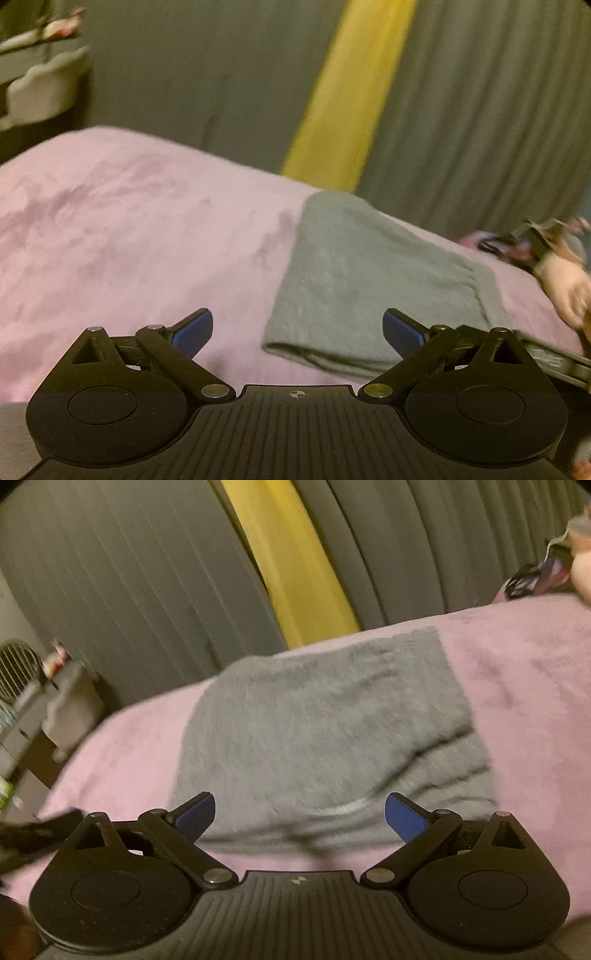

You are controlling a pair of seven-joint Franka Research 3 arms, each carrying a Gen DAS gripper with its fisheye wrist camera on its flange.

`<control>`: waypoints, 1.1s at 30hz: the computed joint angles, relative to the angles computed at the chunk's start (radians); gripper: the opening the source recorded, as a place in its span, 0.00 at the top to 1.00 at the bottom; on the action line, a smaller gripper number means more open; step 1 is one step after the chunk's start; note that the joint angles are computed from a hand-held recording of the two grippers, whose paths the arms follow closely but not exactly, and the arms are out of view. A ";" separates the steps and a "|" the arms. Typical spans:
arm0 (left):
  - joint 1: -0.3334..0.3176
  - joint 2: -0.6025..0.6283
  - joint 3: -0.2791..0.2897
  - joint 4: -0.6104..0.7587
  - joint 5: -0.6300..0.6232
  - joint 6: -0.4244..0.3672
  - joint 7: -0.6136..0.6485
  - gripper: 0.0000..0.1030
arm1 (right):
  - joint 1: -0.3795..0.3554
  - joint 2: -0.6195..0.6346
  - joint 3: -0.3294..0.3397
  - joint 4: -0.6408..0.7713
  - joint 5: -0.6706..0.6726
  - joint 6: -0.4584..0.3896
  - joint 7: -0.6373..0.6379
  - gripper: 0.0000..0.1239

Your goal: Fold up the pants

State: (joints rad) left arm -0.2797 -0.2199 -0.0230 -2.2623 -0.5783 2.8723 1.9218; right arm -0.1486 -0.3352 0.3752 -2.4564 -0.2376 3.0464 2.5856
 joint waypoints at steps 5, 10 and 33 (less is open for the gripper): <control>0.055 0.088 -0.058 -0.004 0.116 0.123 -0.066 0.02 | -0.140 0.118 0.089 0.114 -0.111 0.036 0.089 0.20; 0.087 0.155 -0.057 0.062 0.126 0.045 -0.128 0.02 | -0.220 0.287 0.135 0.300 -0.407 -0.025 0.268 0.30; 0.195 0.202 -0.117 0.084 0.253 0.082 -0.400 0.02 | 0.140 0.349 -0.060 0.370 -0.416 -0.254 -0.038 0.36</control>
